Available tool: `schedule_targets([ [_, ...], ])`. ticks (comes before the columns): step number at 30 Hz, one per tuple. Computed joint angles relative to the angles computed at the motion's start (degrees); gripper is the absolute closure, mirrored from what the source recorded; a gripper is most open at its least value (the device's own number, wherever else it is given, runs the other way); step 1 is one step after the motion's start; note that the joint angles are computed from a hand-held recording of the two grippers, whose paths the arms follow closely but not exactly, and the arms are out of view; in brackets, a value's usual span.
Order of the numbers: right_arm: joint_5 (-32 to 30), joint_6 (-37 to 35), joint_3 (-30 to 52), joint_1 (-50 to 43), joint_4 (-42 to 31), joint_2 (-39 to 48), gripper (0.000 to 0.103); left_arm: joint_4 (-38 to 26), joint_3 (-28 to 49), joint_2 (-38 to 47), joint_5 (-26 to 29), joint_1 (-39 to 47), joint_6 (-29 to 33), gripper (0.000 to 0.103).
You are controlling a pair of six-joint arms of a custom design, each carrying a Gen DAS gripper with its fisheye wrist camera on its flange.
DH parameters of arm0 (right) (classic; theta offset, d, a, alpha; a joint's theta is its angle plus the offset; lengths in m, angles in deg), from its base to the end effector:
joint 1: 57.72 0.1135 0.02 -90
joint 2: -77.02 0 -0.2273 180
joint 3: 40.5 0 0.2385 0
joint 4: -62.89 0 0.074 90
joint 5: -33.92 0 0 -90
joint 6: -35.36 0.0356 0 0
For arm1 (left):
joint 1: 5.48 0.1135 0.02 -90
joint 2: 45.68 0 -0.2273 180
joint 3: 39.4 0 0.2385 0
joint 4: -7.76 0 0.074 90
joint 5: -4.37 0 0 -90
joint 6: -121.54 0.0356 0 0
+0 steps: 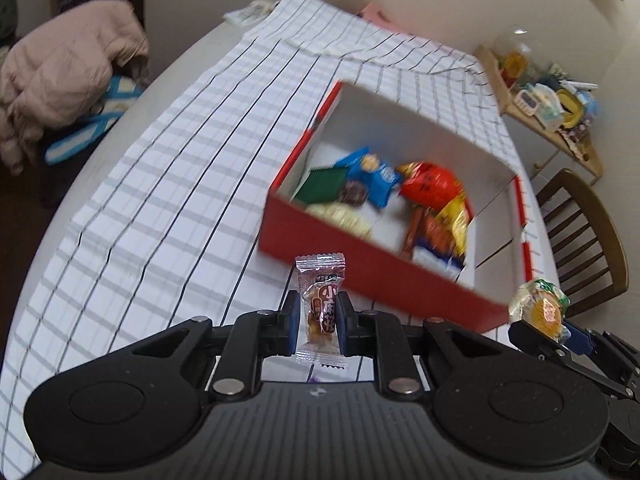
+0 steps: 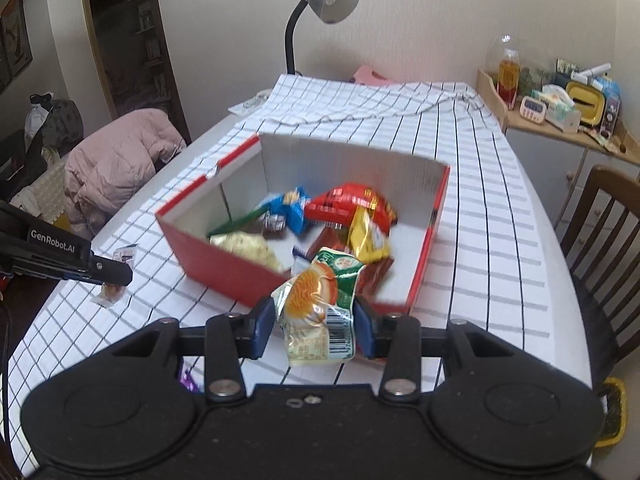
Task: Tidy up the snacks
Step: 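Carry the clear candy and jelly candy over the red box with both grippers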
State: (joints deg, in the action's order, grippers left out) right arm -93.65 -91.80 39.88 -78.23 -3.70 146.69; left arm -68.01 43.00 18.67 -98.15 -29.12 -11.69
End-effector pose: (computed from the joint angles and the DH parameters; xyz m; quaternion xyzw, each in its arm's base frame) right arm 0.2256 -0.0612 0.2863 -0.2245 0.8819 0.1357 0.3918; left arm 0.1922 -0.0757 0.3004 -0.1923 0.9358 -0.0648 0.2883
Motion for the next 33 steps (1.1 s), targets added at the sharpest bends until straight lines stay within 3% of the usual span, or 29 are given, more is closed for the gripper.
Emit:
schedule_targets([
  [16,7.32,8.97,7.90,10.01,10.35,10.45,0.062,4.21,17.81,17.17,0.69,4.14,15.09,0.085],
  [33,17.49,10.12,13.35,18.29,14.87,23.74,0.062,8.88,22.18,31.95,5.04,9.21,19.88,0.085],
])
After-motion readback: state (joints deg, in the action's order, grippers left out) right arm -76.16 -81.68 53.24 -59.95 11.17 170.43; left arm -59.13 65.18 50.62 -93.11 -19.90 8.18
